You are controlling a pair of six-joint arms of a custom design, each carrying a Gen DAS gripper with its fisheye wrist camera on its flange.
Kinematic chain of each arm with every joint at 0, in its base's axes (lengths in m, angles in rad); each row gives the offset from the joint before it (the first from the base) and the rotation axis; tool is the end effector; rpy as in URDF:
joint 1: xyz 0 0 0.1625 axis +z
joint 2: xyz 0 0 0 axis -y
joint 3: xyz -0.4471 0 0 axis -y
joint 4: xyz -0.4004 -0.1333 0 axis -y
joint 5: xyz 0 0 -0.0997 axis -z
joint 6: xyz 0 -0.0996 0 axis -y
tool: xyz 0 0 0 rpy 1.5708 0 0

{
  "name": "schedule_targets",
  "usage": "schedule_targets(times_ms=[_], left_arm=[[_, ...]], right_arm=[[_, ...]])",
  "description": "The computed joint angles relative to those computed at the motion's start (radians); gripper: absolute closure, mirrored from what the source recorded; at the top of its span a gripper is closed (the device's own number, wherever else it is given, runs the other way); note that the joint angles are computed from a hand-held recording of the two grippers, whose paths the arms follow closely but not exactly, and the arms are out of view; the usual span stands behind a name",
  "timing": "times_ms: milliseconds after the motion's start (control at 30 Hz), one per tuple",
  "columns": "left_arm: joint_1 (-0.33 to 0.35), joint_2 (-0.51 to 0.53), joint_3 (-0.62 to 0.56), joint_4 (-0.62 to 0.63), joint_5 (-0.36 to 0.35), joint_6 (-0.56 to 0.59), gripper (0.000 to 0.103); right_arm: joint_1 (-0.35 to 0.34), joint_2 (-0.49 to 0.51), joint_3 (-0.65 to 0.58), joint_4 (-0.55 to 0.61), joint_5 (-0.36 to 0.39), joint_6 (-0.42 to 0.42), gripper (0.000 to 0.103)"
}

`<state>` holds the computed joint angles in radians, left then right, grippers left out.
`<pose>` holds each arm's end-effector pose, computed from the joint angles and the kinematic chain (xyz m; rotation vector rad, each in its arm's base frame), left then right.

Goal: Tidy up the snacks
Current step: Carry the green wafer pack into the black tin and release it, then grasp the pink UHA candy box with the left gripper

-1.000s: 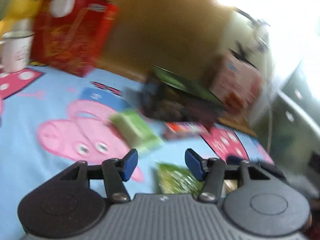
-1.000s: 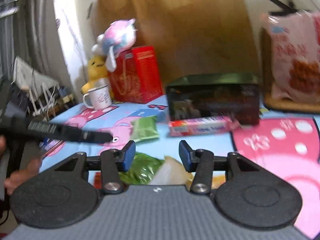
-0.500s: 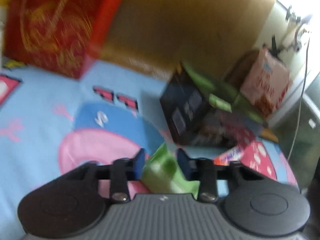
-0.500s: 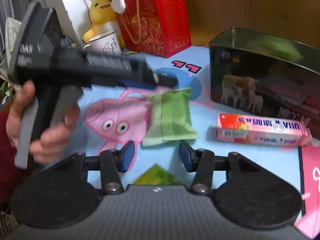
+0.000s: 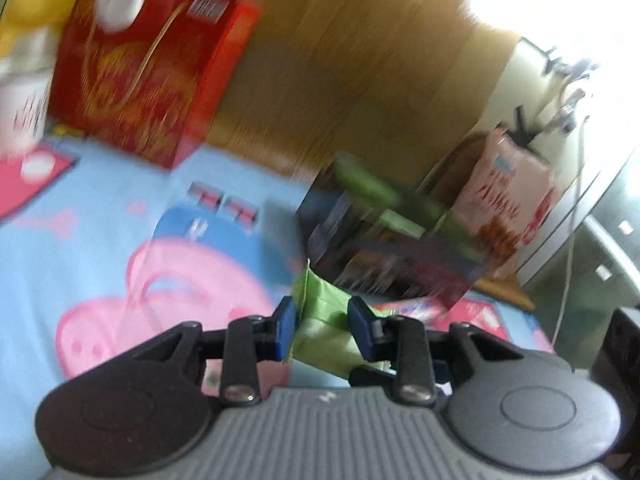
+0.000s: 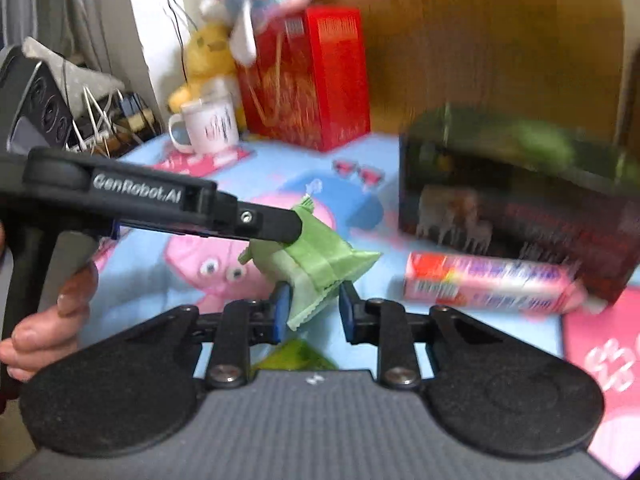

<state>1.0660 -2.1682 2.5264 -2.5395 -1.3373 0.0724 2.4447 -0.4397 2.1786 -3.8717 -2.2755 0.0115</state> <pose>0.0107 -0.3038 0.3695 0.7213 2.8053 -0.9637 0.3987 -0.2440 -0.0530 0.8157 -2.4173 1.0613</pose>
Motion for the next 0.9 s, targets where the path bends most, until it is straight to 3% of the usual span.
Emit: schedule_targets(times_ms=[100,233,400,467,533,700,833,900], left_arm=[[-0.076,0.047,-0.01,-0.07,0.017,0.009,0.073],[-0.126,0.219,-0.024,-0.25,0.034,0.031,0.072],[-0.17,0.425,-0.03,-0.448,0.139,0.079,0.063],[-0.168,0.48,-0.035,-0.485,0.176,0.091,0.062],[-0.168,0.478,-0.024,-0.498,0.195,0.09,0.062],[-0.127,0.326,0.008,-0.431,0.092,0.079,0.061],[-0.089,0.201,0.028,-0.28,0.029,0.038,0.058],[-0.064,0.192,0.022,-0.202,0.002,-0.007,0.057]], right_arm=[[0.007,-0.011,0.002,-0.13,-0.039,-0.091,0.074],[-0.032,-0.03,-0.007,-0.236,-0.07,-0.156,0.074],[-0.122,-0.037,-0.026,-0.257,-0.039,-0.155,0.07],[-0.149,-0.043,-0.023,-0.24,-0.008,-0.129,0.058],[-0.147,-0.036,-0.019,-0.265,-0.018,-0.127,0.058],[-0.131,-0.061,0.086,-0.383,0.021,-0.075,0.058],[-0.099,-0.057,0.178,-0.465,-0.042,0.004,0.058],[-0.103,-0.063,0.202,-0.425,-0.091,0.069,0.058]])
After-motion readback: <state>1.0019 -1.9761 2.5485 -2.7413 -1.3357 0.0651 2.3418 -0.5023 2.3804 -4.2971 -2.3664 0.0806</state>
